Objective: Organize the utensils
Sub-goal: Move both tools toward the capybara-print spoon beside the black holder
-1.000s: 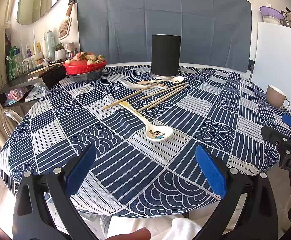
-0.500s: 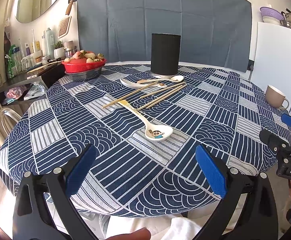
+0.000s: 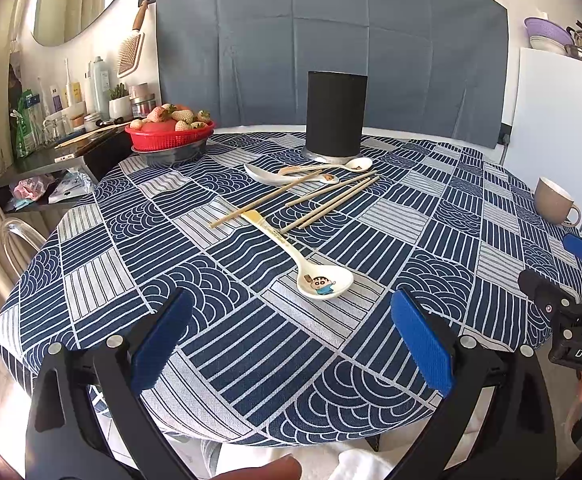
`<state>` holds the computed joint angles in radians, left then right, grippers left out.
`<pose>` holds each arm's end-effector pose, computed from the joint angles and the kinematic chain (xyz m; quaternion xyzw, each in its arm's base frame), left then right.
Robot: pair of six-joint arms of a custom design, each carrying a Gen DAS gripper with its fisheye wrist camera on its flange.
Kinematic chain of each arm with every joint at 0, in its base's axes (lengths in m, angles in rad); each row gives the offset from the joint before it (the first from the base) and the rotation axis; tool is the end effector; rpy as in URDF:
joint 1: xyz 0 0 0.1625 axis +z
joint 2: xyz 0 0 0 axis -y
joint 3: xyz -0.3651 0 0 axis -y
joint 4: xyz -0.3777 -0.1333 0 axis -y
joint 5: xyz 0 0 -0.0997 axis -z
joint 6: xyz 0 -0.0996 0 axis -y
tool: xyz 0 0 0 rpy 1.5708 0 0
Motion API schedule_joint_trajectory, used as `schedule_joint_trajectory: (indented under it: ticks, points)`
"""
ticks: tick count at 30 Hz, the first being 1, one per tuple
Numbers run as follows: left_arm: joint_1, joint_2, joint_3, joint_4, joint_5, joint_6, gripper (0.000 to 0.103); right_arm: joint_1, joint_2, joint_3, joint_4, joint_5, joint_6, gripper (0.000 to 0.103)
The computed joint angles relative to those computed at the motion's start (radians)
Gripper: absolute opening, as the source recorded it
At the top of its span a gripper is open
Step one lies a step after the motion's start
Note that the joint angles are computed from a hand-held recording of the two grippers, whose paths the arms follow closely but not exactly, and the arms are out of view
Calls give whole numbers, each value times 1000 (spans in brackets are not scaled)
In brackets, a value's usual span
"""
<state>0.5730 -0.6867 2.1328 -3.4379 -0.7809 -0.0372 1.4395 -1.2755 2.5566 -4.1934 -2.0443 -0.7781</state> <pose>-0.2666 -0.4149 -0.0040 0.3458 0.8377 -0.3538 0.2316 0.0448 -0.3319 0.2268 0.1038 -0.7684 0.4621 0.4304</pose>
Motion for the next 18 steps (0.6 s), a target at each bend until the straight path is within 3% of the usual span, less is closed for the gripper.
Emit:
schedule_joint_trajectory:
  ticks: [4, 18]
  points:
    - [-2, -5, -11, 20, 30, 0, 97, 12, -2, -16, 13, -17, 8, 95]
    - [60, -22, -109, 172, 0, -5, 97, 28, -55, -108, 227, -66, 68, 95]
